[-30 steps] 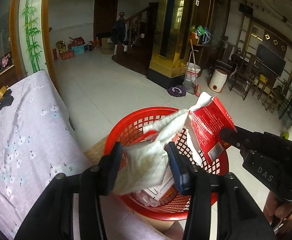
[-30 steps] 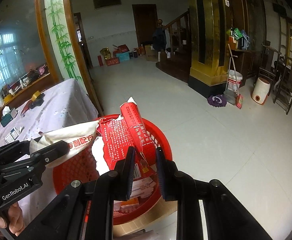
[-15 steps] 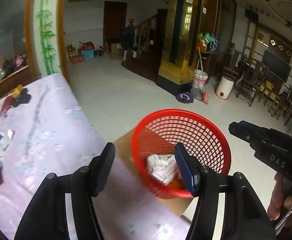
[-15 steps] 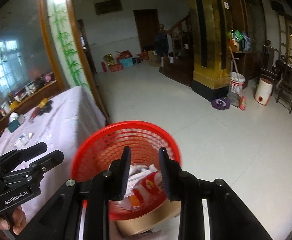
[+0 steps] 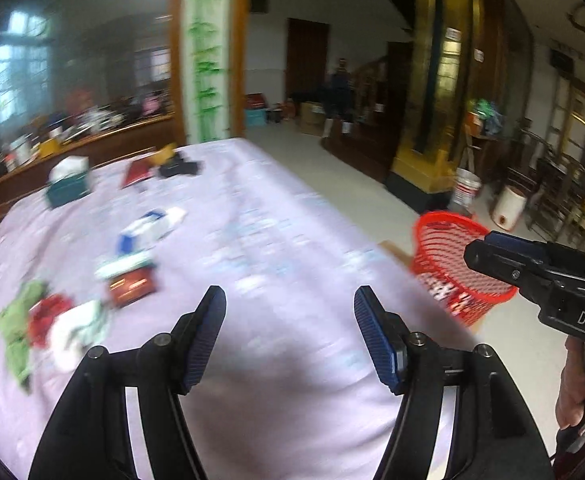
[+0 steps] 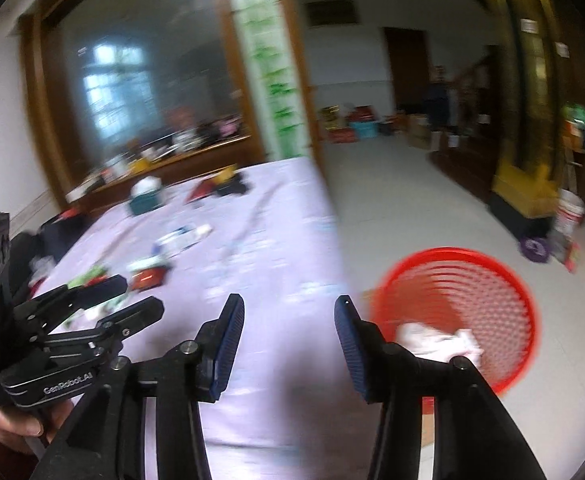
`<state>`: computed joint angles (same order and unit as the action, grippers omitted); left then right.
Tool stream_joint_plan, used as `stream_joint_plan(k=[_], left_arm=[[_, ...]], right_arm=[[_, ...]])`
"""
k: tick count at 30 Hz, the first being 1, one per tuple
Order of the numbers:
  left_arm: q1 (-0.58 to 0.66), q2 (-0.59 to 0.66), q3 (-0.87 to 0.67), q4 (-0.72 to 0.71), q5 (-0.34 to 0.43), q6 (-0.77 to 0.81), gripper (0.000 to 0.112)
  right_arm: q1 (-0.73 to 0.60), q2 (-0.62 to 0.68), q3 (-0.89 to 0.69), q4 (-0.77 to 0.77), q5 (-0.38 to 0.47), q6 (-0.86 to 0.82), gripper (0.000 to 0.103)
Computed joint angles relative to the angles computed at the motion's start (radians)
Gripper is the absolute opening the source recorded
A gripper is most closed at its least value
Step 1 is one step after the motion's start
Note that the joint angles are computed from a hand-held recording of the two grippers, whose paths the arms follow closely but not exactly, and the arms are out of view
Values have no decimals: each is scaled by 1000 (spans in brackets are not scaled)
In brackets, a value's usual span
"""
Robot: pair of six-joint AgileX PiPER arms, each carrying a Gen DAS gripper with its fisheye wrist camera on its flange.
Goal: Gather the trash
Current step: 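Move both tools back over the table toward the green towel and sock, then grasp the green towel with the left tool while the right tool grasps the white sock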
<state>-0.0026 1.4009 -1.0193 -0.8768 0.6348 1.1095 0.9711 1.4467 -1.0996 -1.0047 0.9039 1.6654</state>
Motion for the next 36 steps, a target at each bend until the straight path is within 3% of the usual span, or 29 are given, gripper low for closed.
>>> stream_joint_plan(k=[8,12,14,16,19,24,27,32,33,36], left_arm=[[429,95,-69,-72,171,149,66],[553,190,-177,-51,182,144,66],[590,260,-266,-16,172,97,66],[606,345,-372,26,162,36,67],[612,525,-611,136,238,-116,70],[555,712,-855,274,254,-286,72],[530,821,-1013,288,368,-326,72],[476,903,-1098,364,323,-429,71],[473,909,-1103,370,316,-440,63],[489,899,-1080,337,309,-408,57]], right_arm=[[6,301,-302,110,-135,-174,51],[-16,441,-469,274,-205,-346,53],[-18,510,-566,339,-199,-426,53],[-12,544,-619,370,-197,-465,53],[-13,602,-708,414,-192,-523,54],[-21,639,-764,481,-183,-591,57],[-32,644,-774,518,-181,-619,57],[-57,677,-828,601,-179,-676,58],[-64,698,-863,632,-172,-705,59],[-74,768,-984,693,-123,-768,64]])
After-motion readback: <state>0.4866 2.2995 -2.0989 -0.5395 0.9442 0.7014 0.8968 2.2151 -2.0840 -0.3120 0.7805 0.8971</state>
